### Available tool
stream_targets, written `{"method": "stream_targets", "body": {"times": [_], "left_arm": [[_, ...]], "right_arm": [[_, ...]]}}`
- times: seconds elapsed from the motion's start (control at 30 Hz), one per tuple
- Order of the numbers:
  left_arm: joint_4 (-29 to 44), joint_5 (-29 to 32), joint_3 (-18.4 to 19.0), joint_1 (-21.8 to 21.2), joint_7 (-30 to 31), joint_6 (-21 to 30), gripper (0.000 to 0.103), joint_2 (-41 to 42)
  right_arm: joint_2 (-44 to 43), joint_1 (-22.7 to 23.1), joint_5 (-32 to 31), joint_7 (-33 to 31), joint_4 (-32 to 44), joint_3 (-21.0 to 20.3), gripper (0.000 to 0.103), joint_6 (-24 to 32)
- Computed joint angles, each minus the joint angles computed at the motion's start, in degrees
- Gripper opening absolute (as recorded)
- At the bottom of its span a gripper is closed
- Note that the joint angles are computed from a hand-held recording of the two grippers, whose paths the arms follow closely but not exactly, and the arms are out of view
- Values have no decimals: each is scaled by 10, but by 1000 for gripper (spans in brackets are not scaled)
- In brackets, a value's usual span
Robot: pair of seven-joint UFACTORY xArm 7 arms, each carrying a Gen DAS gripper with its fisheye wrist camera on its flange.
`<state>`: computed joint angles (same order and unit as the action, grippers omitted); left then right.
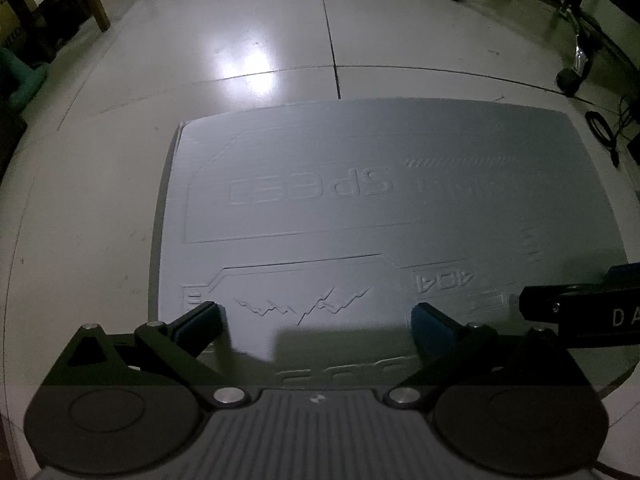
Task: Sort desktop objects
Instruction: 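Lower the grey lid onto the box opening with both grippers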
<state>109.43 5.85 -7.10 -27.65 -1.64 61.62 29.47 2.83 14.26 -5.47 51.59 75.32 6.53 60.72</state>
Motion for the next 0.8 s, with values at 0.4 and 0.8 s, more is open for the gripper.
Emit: {"method": "stream_targets", "body": {"times": [0.4,0.8], "left_arm": [[76,-8,3,10,27,72,103,23],[61,-1,7,9,-8,108,103,-26]], "right_arm": [[71,13,-10,2,82,-2,103,13],[-21,11,33,64,30,1,103,48]]}}
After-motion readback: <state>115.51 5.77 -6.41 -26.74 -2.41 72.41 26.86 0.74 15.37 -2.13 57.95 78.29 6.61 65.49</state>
